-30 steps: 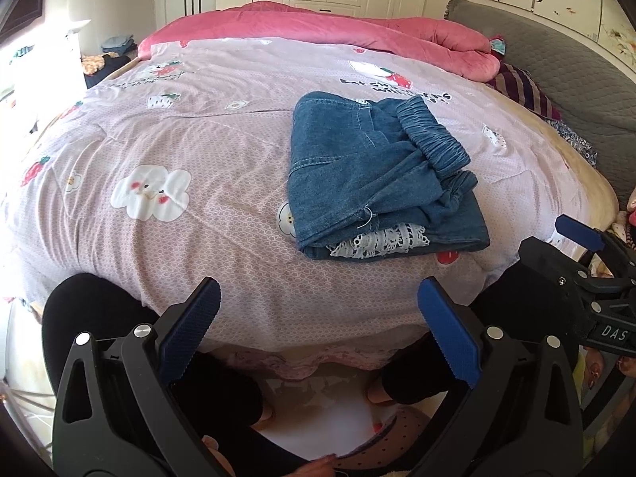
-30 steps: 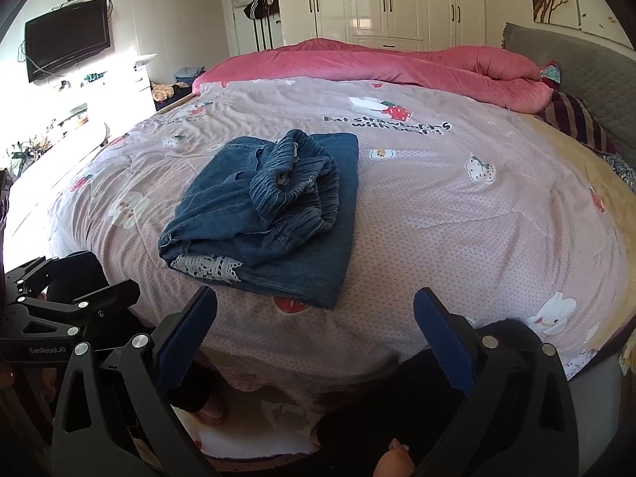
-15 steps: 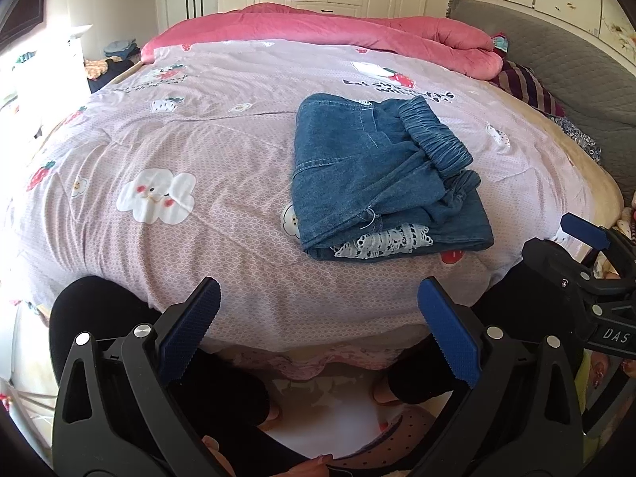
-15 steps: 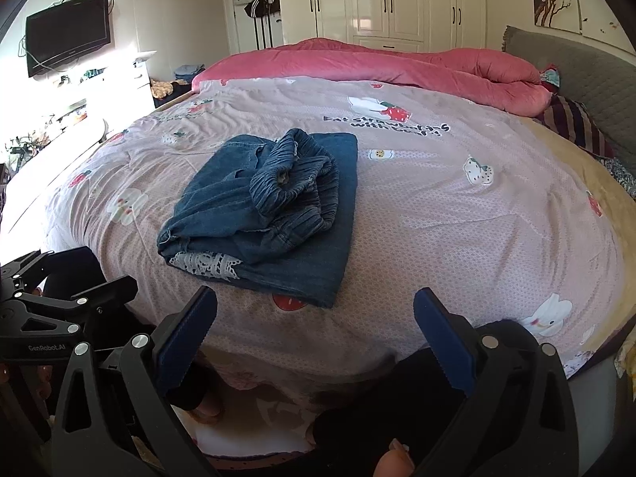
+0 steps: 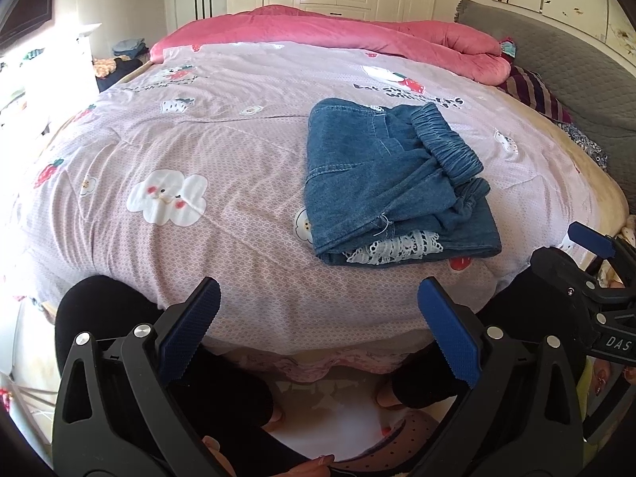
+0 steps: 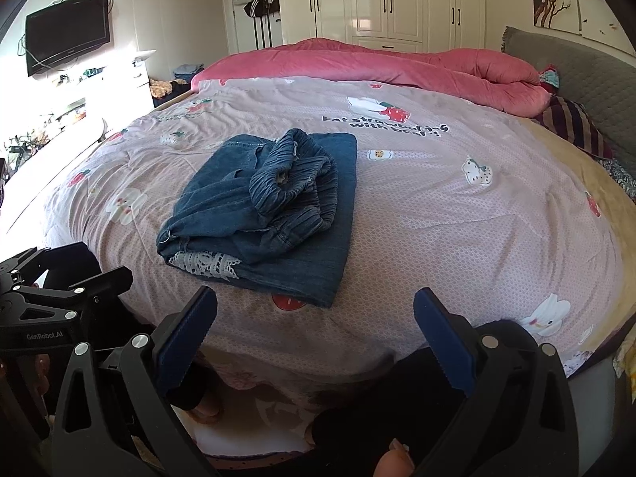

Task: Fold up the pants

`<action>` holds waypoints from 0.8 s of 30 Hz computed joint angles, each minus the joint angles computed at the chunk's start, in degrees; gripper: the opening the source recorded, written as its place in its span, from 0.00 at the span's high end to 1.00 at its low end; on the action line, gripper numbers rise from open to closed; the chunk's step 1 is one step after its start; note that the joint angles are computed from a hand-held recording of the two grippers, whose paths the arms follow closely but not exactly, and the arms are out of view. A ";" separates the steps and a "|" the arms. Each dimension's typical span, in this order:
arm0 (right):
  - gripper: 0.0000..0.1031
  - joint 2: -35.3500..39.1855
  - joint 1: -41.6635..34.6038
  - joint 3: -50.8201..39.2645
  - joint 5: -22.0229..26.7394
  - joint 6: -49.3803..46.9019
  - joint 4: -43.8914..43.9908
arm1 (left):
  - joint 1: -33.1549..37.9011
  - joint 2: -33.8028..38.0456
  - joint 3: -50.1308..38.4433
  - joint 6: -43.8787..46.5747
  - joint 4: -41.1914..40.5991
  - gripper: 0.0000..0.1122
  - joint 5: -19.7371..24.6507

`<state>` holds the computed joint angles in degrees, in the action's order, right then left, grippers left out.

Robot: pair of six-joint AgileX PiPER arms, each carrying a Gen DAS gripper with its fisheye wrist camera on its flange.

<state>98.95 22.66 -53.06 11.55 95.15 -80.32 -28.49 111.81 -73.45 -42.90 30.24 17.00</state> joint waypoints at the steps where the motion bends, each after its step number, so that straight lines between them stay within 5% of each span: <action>1: 0.04 -0.04 0.06 0.06 0.03 0.03 0.02 | 0.03 0.03 -0.02 -0.16 0.11 0.17 0.08; 24: 0.04 0.13 0.32 -0.02 0.75 -1.29 1.84 | -0.28 0.31 -0.27 -3.42 3.31 0.17 1.36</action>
<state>99.08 22.99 -53.08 12.30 93.87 -78.48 -28.78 112.12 -73.72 -46.32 33.56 18.37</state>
